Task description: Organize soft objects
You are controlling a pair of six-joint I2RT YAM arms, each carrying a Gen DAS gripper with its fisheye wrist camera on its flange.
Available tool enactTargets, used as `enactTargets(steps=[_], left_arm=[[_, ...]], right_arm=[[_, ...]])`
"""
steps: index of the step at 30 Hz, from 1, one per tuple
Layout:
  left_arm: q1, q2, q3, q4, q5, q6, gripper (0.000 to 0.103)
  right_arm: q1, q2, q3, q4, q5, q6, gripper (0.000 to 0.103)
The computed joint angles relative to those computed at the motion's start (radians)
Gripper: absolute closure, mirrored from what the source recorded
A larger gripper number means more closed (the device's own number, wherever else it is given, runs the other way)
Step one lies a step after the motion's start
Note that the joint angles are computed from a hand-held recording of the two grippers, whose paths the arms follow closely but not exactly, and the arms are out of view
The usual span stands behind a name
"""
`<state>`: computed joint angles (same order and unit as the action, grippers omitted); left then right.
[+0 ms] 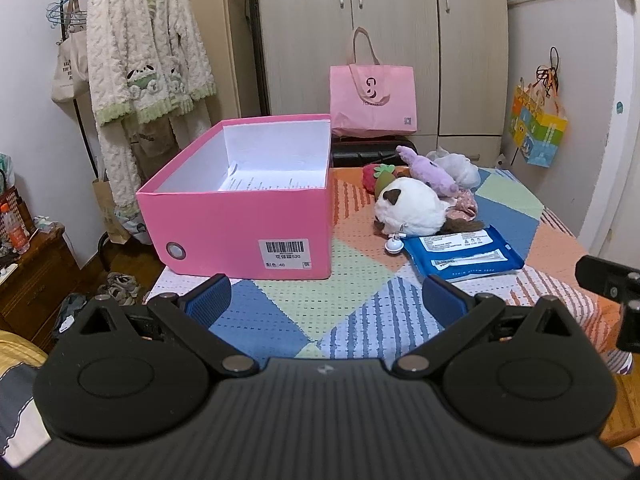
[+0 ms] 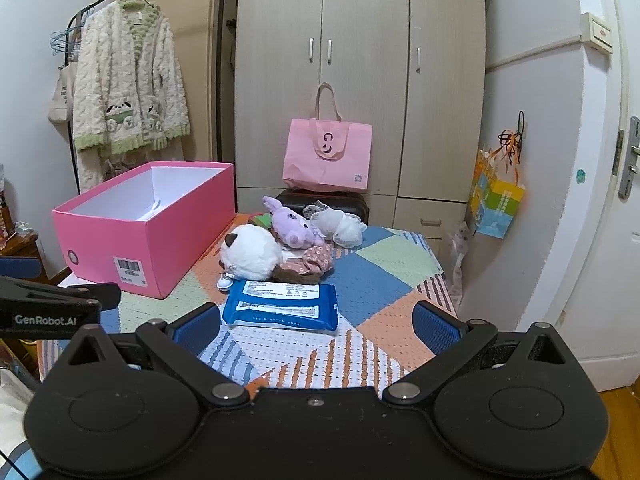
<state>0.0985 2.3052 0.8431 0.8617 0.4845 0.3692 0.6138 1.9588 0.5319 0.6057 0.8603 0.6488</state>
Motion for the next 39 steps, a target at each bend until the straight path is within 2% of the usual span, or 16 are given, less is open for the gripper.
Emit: enactTargets(steps=[5,9,12,14,16,19,22,24,28,30,33,35,39], left_arm=[[-0.027,0.015,0.056,-0.071,-0.043,0.003,0.0],[-0.05,0.024,0.106,-0.13,-0.067,-0.005,0.0],[-0.067,0.036,0.138,-0.157,-0.078,-0.01,0.0],[-0.074,0.049,0.168,-0.186,-0.057,-0.016,0.0],[-0.069,0.065,0.21,-0.232,0.007,-0.045,0.0],[-0.076,0.096,0.257,-0.251,0.08,-0.078,0.0],[-0.101,0.135,0.267,-0.175,0.099,-0.105,0.0],[-0.122,0.159,0.295,-0.171,0.107,-0.115,0.002],[-0.154,0.206,0.377,-0.243,0.148,-0.105,0.005],[-0.171,0.224,0.411,-0.282,0.146,-0.091,0.014],[-0.204,0.264,0.503,-0.4,0.138,-0.061,0.023],[-0.222,0.293,0.559,-0.459,0.127,-0.049,0.027],[-0.246,0.355,0.668,-0.541,0.095,-0.062,0.027]], right_arm=[[-0.003,-0.007,-0.025,0.072,-0.019,-0.065,0.0],[-0.043,0.021,-0.028,0.139,-0.073,-0.118,0.0],[-0.091,0.075,-0.03,0.237,-0.121,-0.16,0.0],[-0.12,0.149,-0.039,0.383,-0.138,-0.214,0.0],[-0.151,0.255,-0.032,0.554,-0.134,-0.298,0.0],[-0.207,0.359,0.011,0.645,-0.147,-0.383,0.0],[-0.28,0.412,0.035,0.696,-0.264,-0.418,0.0],[-0.324,0.427,0.057,0.68,-0.347,-0.424,0.0],[-0.397,0.472,0.137,0.612,-0.489,-0.44,0.001],[-0.422,0.501,0.176,0.583,-0.543,-0.451,0.002],[-0.461,0.536,0.233,0.539,-0.626,-0.475,0.004],[-0.479,0.549,0.265,0.509,-0.671,-0.497,0.004],[-0.504,0.559,0.329,0.418,-0.72,-0.537,0.004]])
